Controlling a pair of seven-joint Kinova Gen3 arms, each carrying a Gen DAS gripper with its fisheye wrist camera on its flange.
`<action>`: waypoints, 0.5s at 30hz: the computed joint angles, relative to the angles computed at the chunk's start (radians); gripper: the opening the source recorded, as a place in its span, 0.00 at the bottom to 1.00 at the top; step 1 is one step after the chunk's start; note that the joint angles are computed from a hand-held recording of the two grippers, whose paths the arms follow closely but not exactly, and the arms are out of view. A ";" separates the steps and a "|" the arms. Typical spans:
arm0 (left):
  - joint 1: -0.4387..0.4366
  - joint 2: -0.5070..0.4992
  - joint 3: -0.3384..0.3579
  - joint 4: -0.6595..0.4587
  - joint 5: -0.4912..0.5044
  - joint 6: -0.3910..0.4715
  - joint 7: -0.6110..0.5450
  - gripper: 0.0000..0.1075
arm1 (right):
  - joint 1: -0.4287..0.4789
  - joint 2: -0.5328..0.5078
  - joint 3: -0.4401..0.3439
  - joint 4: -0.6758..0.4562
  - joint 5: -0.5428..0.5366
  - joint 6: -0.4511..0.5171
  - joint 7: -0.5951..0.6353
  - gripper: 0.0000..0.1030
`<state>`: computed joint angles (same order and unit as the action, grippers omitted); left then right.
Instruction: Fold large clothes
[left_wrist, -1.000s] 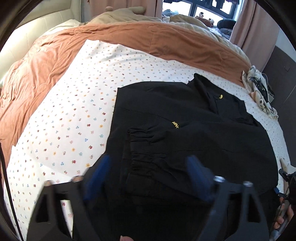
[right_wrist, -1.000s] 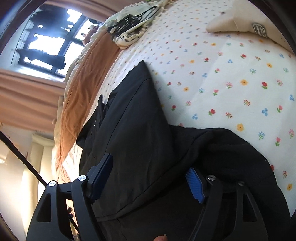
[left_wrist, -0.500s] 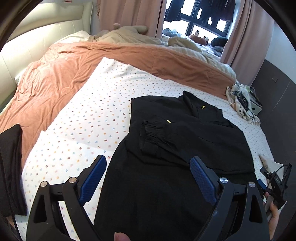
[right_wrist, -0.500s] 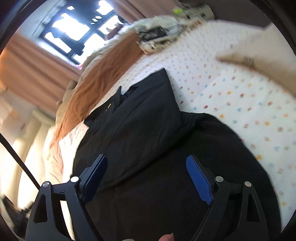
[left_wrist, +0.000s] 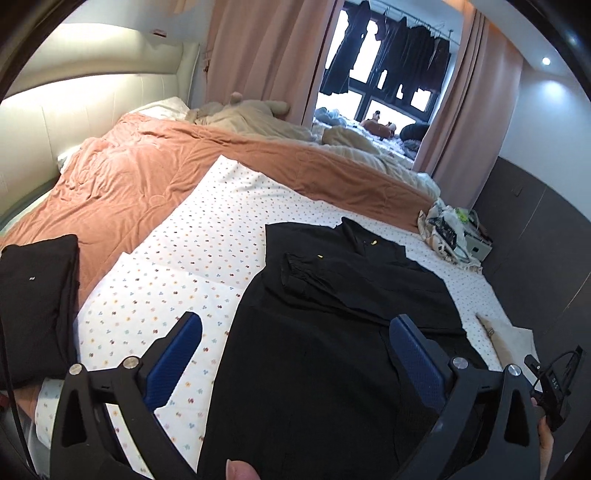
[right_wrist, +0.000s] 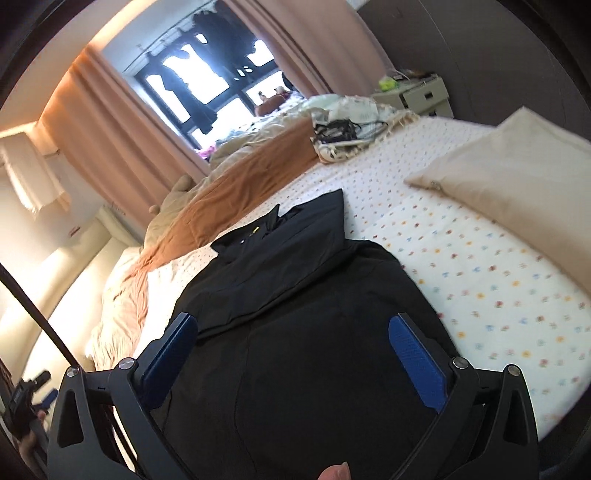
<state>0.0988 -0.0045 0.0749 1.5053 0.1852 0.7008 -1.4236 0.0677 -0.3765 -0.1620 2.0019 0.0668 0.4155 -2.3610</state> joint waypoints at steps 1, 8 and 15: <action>-0.010 -0.017 0.004 0.019 0.011 -0.007 -0.002 0.96 | -0.001 -0.024 -0.004 0.002 0.005 0.025 0.005 1.00; -0.017 -0.142 -0.055 0.151 0.139 -0.016 -0.069 0.96 | -0.052 -0.189 0.010 0.023 -0.025 0.144 0.066 1.00; -0.015 -0.302 -0.024 0.328 0.048 -0.135 -0.018 0.96 | -0.061 -0.342 0.013 0.018 -0.046 0.279 0.139 1.00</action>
